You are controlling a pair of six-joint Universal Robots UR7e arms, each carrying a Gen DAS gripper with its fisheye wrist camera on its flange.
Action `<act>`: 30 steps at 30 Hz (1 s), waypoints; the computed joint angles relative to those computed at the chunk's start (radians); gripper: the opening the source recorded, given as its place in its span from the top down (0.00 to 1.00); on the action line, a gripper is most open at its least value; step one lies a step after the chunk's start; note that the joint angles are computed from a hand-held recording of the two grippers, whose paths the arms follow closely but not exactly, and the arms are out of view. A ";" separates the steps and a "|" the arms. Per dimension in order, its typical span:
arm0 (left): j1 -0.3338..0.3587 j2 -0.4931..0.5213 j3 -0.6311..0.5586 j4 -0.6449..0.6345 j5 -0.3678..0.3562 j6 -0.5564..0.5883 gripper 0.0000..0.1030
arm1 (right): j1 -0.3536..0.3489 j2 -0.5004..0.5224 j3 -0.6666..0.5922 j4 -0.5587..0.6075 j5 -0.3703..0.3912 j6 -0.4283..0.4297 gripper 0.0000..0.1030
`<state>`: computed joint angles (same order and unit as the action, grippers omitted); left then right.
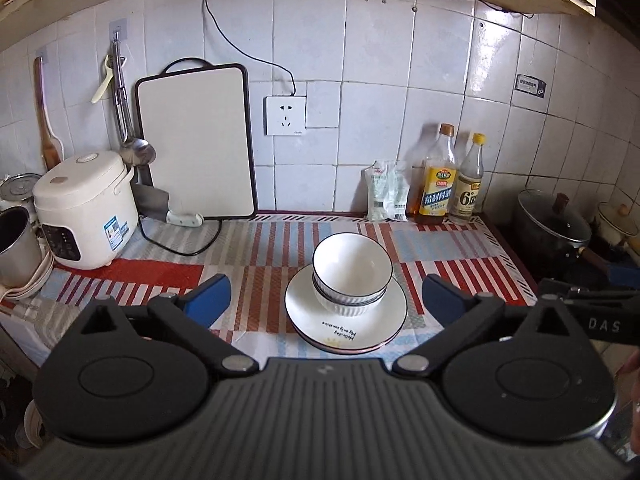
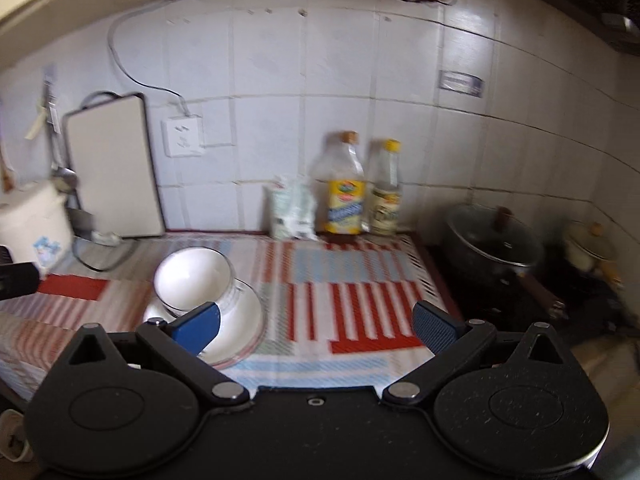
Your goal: Organize plates and bowls
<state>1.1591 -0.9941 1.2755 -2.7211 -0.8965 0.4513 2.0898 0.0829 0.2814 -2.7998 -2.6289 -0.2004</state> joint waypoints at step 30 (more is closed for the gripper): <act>0.006 0.015 -0.060 0.154 0.079 -0.023 0.00 | 0.031 0.025 -0.086 0.190 -0.036 0.107 0.00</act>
